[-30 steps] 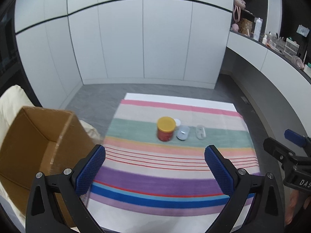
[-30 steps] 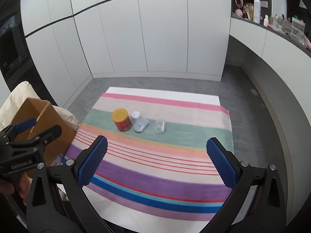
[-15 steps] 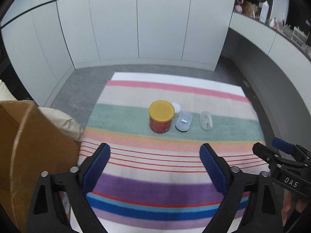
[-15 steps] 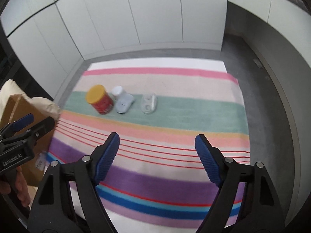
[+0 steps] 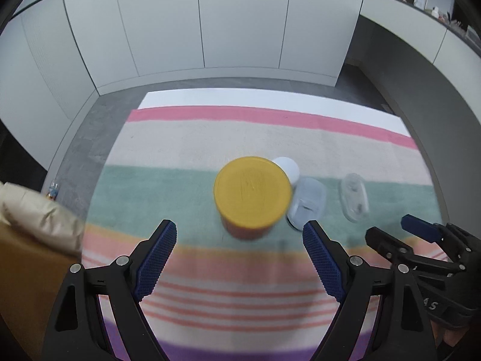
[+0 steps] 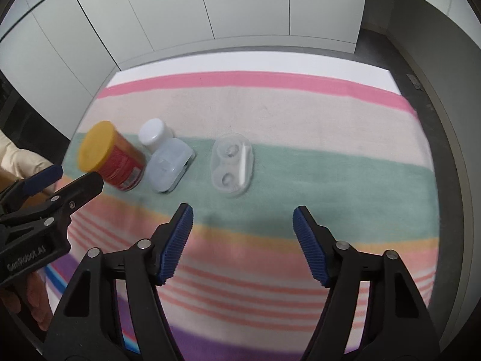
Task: Organize objects
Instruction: 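Grasp the yellow-lidded red jar with the left tool while the right tool grasps the clear oval case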
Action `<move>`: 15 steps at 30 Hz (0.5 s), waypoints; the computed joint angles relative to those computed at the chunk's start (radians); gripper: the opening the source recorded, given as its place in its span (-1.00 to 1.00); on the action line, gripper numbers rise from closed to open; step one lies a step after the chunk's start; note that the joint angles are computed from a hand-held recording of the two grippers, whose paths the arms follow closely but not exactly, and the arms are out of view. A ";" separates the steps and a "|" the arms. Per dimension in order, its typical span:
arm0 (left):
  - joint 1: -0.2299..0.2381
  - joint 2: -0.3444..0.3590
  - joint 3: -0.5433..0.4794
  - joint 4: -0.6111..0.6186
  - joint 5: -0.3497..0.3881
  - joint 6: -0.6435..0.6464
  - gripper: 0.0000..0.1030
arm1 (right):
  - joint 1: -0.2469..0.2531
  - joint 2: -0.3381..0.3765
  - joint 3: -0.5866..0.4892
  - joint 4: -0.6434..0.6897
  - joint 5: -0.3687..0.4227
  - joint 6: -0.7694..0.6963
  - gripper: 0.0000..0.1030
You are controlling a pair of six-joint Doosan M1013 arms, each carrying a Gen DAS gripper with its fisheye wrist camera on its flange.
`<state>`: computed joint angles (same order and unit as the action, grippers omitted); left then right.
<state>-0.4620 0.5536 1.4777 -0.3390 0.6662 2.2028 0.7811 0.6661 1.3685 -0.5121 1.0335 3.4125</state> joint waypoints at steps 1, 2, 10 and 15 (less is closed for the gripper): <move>-0.001 0.013 -0.012 -0.002 0.003 -0.001 0.67 | -0.008 0.010 -0.008 0.006 0.000 -0.016 0.34; -0.001 0.020 -0.019 -0.007 0.008 0.003 0.67 | -0.011 0.016 -0.012 0.011 0.002 -0.024 0.33; 0.002 0.063 -0.063 -0.050 0.044 0.036 0.25 | -0.032 0.076 -0.091 0.014 0.083 -0.100 0.03; 0.003 0.070 -0.072 -0.069 0.059 0.068 0.06 | -0.035 0.074 -0.095 0.017 0.079 -0.092 -0.22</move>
<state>-0.4587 0.6233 1.4055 -0.4076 0.7256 2.2705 0.7464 0.7404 1.2730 -0.4946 1.1129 3.3201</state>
